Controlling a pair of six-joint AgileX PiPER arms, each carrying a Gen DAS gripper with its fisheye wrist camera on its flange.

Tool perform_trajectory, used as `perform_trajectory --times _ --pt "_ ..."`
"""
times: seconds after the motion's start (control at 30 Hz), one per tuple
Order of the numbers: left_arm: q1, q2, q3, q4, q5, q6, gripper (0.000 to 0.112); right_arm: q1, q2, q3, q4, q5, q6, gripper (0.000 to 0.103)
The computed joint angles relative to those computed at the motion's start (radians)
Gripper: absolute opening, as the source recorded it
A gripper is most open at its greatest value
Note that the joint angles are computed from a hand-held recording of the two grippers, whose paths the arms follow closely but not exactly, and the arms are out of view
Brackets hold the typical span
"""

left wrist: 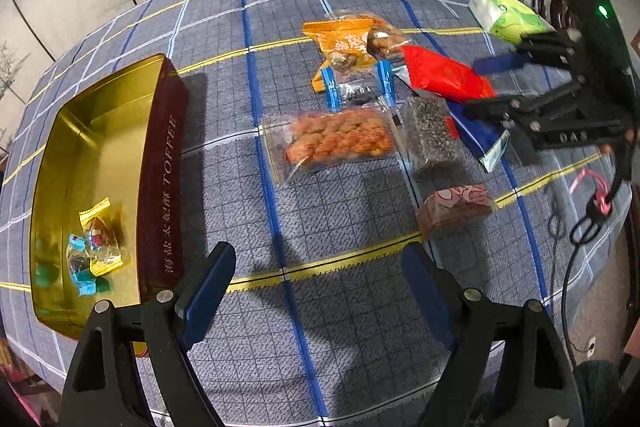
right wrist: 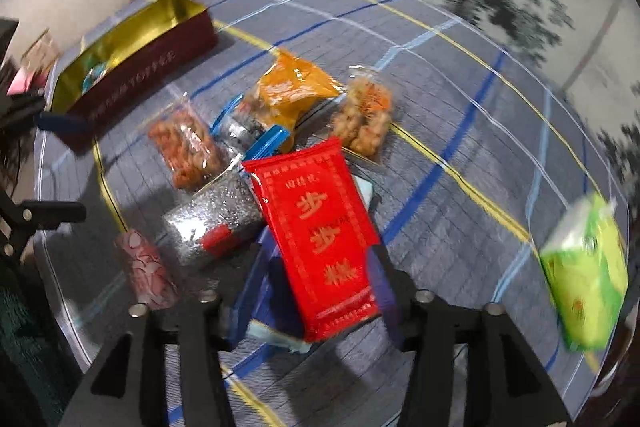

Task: Organize snacks
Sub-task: 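Withdraw both grippers from the tin back over the snack pile, then grasp the pink-patterned wrapped cake with the left gripper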

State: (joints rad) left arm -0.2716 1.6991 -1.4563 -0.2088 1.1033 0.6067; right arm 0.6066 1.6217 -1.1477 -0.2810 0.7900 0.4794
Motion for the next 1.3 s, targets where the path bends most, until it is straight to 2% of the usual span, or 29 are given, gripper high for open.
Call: perform_trajectory --times 0.33,0.43,0.5,0.57,0.67,0.87,0.93,1.0,1.13,1.3 --pt "-0.034 0.03 -0.008 0.021 0.006 -0.016 0.082 -0.125 0.05 -0.031 0.183 -0.052 -0.237 0.059" --pt "-0.041 0.035 -0.005 0.021 0.001 -0.019 0.082 -0.146 0.027 0.015 0.253 -0.118 -0.266 0.058" --pt "-0.046 0.041 -0.004 0.021 -0.008 -0.022 0.082 -0.142 0.009 0.055 0.248 -0.155 -0.229 0.053" --pt "-0.049 0.046 -0.001 0.012 -0.015 -0.023 0.082 -0.131 -0.019 0.101 0.22 -0.199 -0.162 0.052" --pt "-0.057 0.053 0.008 -0.004 -0.022 -0.009 0.082 -0.094 -0.075 0.188 0.106 -0.256 0.024 0.05" --pt "-0.081 0.039 0.051 -0.028 -0.035 0.032 0.082 -0.03 -0.192 0.347 -0.17 -0.285 0.469 0.047" --pt "-0.088 0.027 0.07 -0.038 -0.036 0.045 0.082 0.001 -0.219 0.383 -0.285 -0.247 0.642 0.047" --pt "-0.098 0.017 0.085 -0.045 -0.048 0.039 0.082 0.051 -0.219 0.401 -0.388 -0.166 0.801 0.047" --pt "-0.117 0.017 0.07 -0.079 -0.036 0.006 0.082 0.14 -0.199 0.415 -0.505 -0.041 0.985 0.046" --pt "-0.149 0.019 0.041 -0.085 -0.054 -0.11 0.082 0.187 -0.189 0.433 -0.585 -0.01 1.136 0.046"
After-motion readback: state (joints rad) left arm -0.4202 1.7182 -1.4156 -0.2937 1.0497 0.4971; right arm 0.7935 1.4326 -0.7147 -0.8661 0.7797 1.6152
